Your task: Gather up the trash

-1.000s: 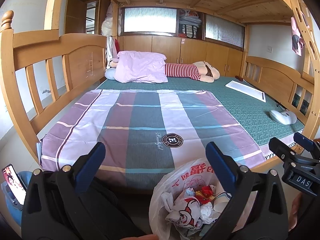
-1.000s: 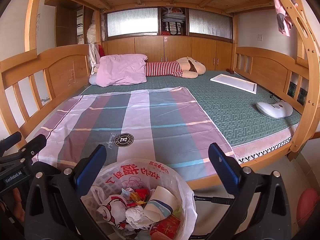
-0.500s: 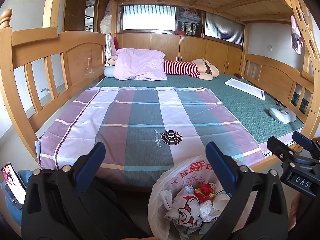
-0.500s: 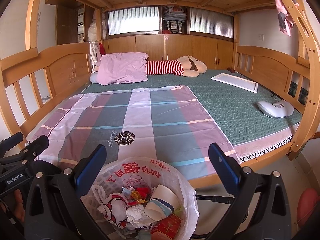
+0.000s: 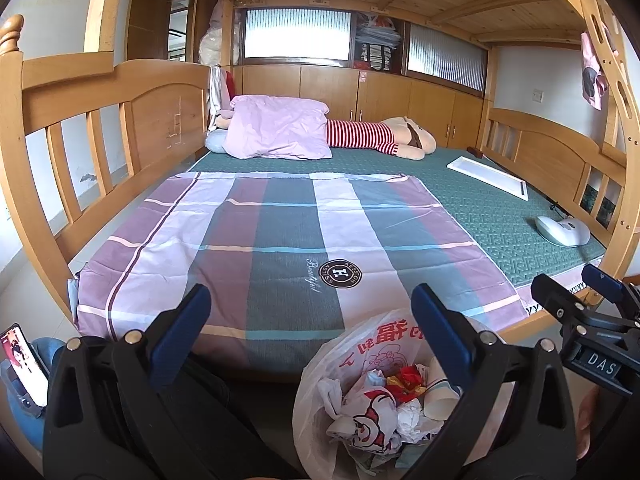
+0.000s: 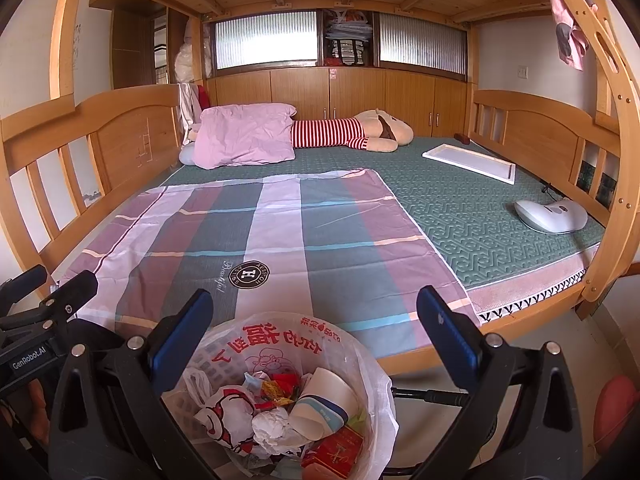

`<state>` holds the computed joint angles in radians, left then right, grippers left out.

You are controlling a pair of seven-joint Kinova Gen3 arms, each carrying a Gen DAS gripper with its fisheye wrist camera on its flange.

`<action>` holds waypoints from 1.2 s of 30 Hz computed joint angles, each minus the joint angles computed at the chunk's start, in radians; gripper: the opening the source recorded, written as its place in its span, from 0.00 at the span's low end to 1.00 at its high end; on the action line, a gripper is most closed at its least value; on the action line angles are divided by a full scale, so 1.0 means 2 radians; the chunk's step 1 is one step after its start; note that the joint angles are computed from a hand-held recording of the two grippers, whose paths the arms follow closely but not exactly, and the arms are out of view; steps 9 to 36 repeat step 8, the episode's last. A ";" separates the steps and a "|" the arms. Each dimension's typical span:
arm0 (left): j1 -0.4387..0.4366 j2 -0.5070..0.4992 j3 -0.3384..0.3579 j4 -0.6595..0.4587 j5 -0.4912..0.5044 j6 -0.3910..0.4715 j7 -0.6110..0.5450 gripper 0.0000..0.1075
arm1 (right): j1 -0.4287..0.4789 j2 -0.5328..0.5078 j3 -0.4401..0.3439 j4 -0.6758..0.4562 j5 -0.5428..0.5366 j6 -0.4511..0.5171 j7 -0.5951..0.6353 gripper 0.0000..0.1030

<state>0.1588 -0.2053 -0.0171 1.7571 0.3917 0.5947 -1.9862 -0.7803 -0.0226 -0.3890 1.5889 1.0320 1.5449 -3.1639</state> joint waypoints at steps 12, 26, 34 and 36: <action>-0.003 0.003 0.008 -0.004 -0.016 0.005 0.017 0.93 | 0.002 -0.001 0.000 0.001 -0.003 -0.002 -0.001 0.97; -0.003 0.003 0.008 -0.004 -0.016 0.005 0.017 0.93 | 0.002 -0.001 0.000 0.001 -0.003 -0.002 -0.001 0.97; -0.003 0.003 0.008 -0.004 -0.016 0.005 0.017 0.93 | 0.002 -0.001 0.000 0.001 -0.003 -0.002 -0.001 0.97; -0.003 0.003 0.008 -0.004 -0.016 0.005 0.017 0.93 | 0.002 -0.001 0.000 0.001 -0.003 -0.002 -0.001 0.97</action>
